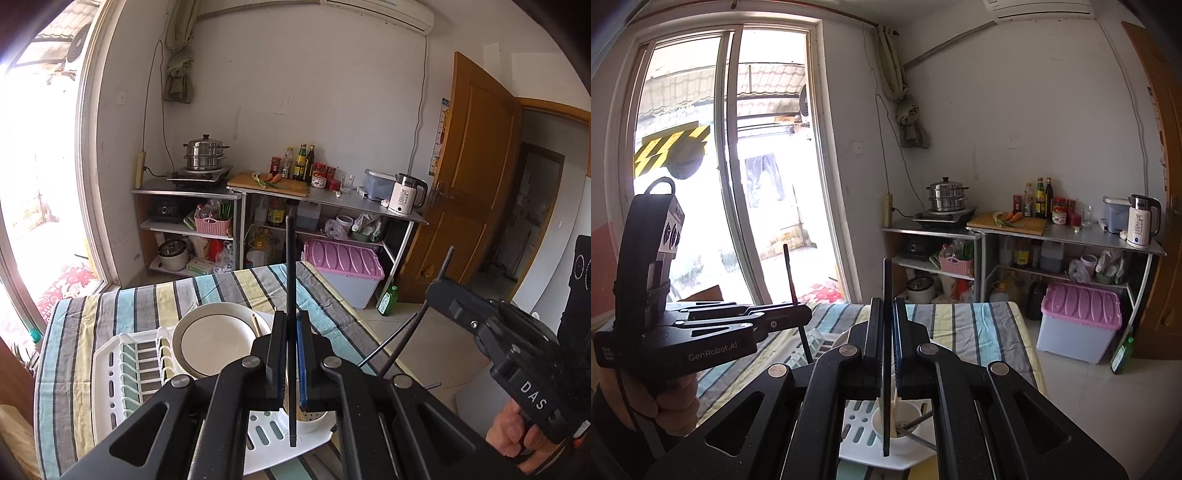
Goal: Organize utensils
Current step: 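Lower both black chopsticks into the white cup and open both tools, then withdraw both open tools and move down to the last black chopsticks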
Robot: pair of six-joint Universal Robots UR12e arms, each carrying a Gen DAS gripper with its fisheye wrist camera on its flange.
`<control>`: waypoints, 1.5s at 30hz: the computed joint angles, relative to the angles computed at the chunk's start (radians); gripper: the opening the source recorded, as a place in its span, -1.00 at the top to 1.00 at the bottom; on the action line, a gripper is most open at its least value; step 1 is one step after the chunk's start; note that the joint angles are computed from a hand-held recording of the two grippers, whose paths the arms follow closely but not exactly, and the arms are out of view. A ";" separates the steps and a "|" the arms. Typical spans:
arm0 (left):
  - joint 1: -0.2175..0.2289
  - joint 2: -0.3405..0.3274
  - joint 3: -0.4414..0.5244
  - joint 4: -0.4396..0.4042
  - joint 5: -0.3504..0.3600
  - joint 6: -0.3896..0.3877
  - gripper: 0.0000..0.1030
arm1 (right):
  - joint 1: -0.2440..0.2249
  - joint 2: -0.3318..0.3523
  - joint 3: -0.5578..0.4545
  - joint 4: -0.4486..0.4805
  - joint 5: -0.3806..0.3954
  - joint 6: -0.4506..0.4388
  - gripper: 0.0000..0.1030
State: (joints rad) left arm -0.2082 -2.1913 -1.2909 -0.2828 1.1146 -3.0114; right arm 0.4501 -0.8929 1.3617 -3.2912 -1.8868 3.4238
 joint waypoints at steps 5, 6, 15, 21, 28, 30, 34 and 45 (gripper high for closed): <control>-0.010 -0.037 0.058 -0.010 -0.008 -0.020 0.91 | -0.004 0.009 -0.015 -0.011 -0.013 0.013 0.92; -0.013 -0.045 0.065 -0.005 -0.003 -0.020 0.91 | -0.005 0.011 -0.018 -0.012 -0.017 0.015 0.92; -0.022 -0.112 0.109 -0.007 -0.012 -0.032 0.91 | -0.005 0.041 -0.048 0.040 -0.036 0.048 0.92; -0.019 -0.125 0.102 -0.041 0.006 -0.029 0.91 | -0.009 0.048 -0.047 0.092 -0.021 0.077 0.92; -0.010 -0.130 0.083 -0.038 0.031 -0.042 0.90 | -0.008 0.041 -0.030 0.144 -0.031 0.097 0.92; -0.007 -0.126 0.076 -0.033 0.030 -0.047 0.89 | -0.011 0.032 -0.023 0.156 -0.020 0.104 0.91; -0.011 -0.115 0.064 -0.041 0.050 -0.027 0.86 | -0.014 0.022 -0.012 0.181 -0.013 0.111 0.91; 0.004 -0.044 -0.072 0.030 0.041 -0.006 0.75 | 0.006 -0.015 0.055 0.087 -0.033 0.069 0.73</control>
